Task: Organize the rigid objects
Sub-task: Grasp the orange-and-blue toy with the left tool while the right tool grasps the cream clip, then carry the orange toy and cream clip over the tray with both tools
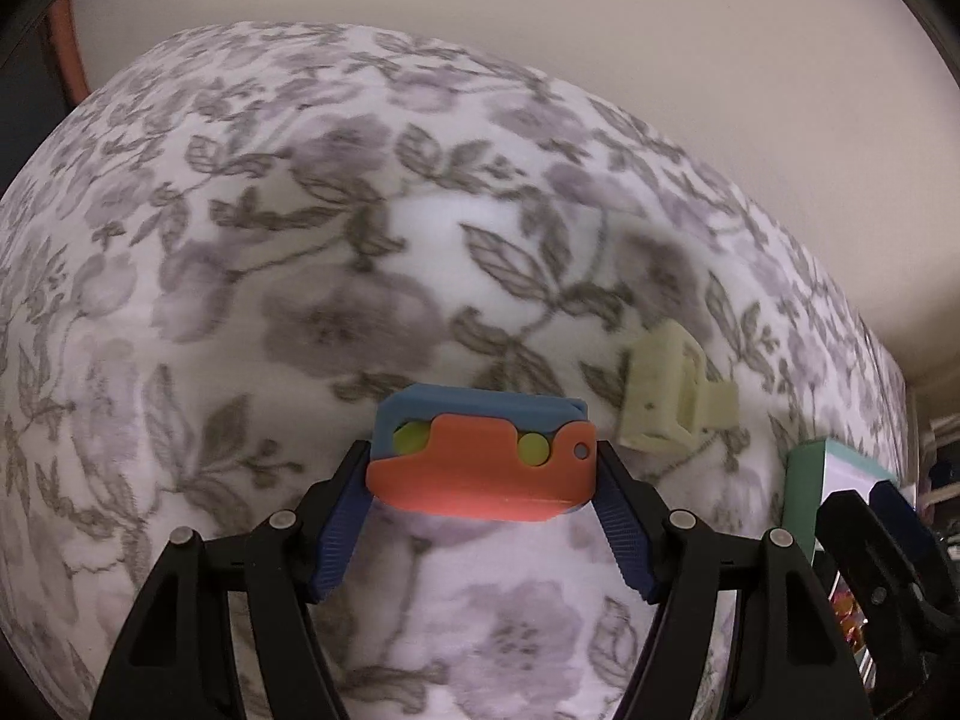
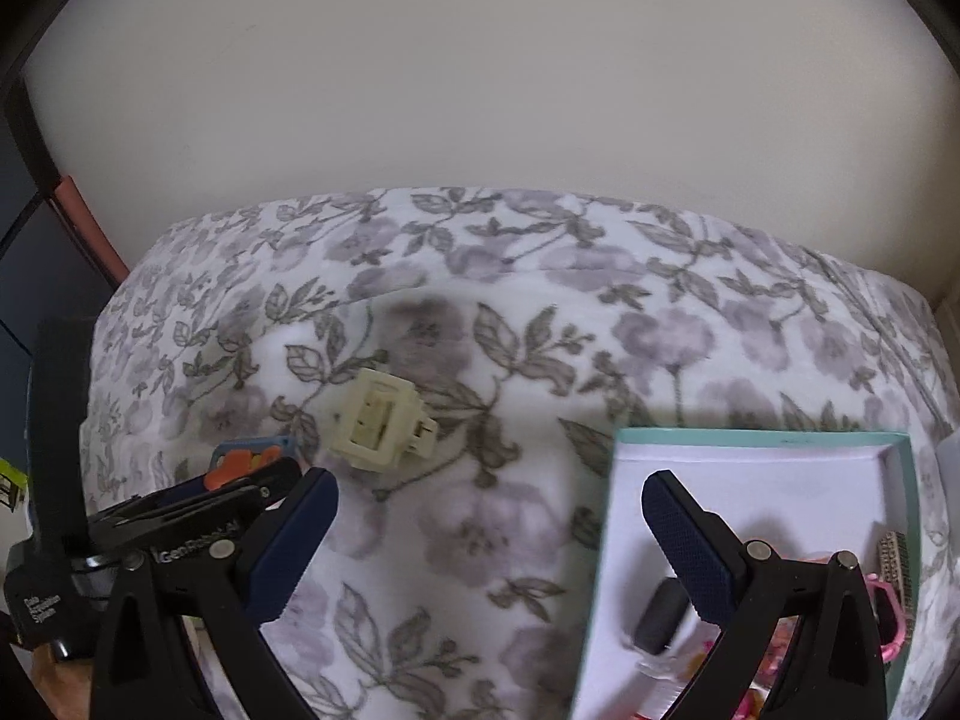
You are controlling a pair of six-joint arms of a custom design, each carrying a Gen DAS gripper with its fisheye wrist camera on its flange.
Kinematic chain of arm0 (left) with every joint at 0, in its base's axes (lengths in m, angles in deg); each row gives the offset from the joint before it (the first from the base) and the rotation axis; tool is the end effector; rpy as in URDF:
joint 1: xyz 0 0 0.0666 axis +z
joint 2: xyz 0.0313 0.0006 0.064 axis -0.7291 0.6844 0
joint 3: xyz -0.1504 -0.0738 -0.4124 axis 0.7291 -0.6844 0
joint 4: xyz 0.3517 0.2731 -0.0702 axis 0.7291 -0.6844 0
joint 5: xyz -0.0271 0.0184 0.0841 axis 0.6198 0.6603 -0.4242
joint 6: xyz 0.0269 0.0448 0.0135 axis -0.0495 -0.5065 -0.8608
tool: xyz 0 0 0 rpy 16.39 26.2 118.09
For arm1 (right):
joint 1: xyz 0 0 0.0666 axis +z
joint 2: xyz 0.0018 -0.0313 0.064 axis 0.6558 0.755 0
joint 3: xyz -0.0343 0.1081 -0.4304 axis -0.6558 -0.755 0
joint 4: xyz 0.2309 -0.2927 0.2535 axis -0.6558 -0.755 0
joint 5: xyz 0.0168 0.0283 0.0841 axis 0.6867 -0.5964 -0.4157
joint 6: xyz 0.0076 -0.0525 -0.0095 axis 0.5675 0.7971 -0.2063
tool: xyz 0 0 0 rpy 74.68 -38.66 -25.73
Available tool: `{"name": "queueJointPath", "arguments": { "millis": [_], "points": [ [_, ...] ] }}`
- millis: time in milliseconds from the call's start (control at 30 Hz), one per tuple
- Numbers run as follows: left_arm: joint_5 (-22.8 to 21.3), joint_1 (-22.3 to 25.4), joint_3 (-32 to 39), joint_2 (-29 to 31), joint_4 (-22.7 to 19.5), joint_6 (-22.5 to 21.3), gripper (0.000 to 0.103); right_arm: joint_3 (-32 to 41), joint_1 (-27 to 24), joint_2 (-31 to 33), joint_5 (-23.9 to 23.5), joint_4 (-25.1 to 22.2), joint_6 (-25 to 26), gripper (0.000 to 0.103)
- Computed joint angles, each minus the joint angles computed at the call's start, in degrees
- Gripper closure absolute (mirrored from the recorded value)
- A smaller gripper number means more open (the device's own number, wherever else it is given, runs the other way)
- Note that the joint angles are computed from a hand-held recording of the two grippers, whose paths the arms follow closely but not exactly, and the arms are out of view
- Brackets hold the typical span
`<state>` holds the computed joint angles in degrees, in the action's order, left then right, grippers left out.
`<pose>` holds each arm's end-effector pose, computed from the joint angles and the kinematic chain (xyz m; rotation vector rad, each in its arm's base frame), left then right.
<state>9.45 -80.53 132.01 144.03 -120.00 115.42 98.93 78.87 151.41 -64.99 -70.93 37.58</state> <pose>0.3058 -0.1982 0.2955 -0.4774 2.6975 -0.2256 0.3068 0.2288 0.3263 -0.1612 2.5532 0.1703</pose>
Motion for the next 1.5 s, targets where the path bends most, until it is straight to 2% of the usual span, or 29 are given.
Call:
{"name": "queueJointPath", "arguments": {
  "millis": [267, 533, 600, 667, 733, 800, 833, 867, 967, 1200, 1333, 1500],
  "points": [
    [-1.5, 3.5, -2.6, -4.0, -0.5, 2.0, 0.031, 3.2, 2.2, 6.1, -1.1, 2.3, 0.1, 0.0],
    [-0.4, 6.6, -4.6, -6.3, 0.2, 2.9, 0.031, 5.6, 2.4, 13.0, -2.4, 4.5, -0.7, 0.001],
    [0.1, 7.0, -4.9, -6.4, 0.4, 2.9, 0.031, 5.9, 2.1, 14.3, -2.8, 4.6, -1.3, 0.006],
    [0.6, 7.1, -5.1, -6.2, 1.0, 2.5, 0.031, 6.2, 1.9, 15.6, -3.5, 4.4, -1.9, 0.019],
    [1.2, 7.4, -5.3, -5.9, 1.5, 2.2, 0.031, 6.2, 1.8, 16.2, -4.1, 4.6, -2.4, 0.026],
    [1.6, 7.6, -5.3, -5.6, 1.8, 2.0, 0.031, 6.4, 2.2, 16.5, -2.4, 4.3, -2.2, 0.035],
    [1.8, 7.8, -5.4, -5.5, 2.0, 1.9, 0.031, 6.5, 2.3, 16.6, -1.9, 4.0, -2.0, 0.046],
    [2.0, 7.8, -5.4, -5.5, 2.0, 1.9, 0.031, 6.5, 2.4, 16.4, -1.6, 3.8, -1.9, 0.051],
    [2.2, 7.6, -5.3, -5.6, 1.9, 1.7, 0.031, 5.8, 1.8, 15.1, -3.1, 4.1, -2.6, 0.054],
    [1.4, 5.0, -4.1, -6.0, 0.3, 1.5, 0.031, 4.2, 1.6, 11.0, -3.2, 1.8, -3.8, 0.055],
    [0.1, 2.4, -3.0, -8.4, -2.2, 2.0, 0.031, 2.7, 2.0, 5.7, -2.1, 0.0, -4.8, 0.055],
    [-3.2, -2.2, -0.6, -12.0, -5.7, 3.0, 0.031, 1.0, 3.4, -3.0, 1.4, -4.7, -7.3, 0.055]
  ]
}}
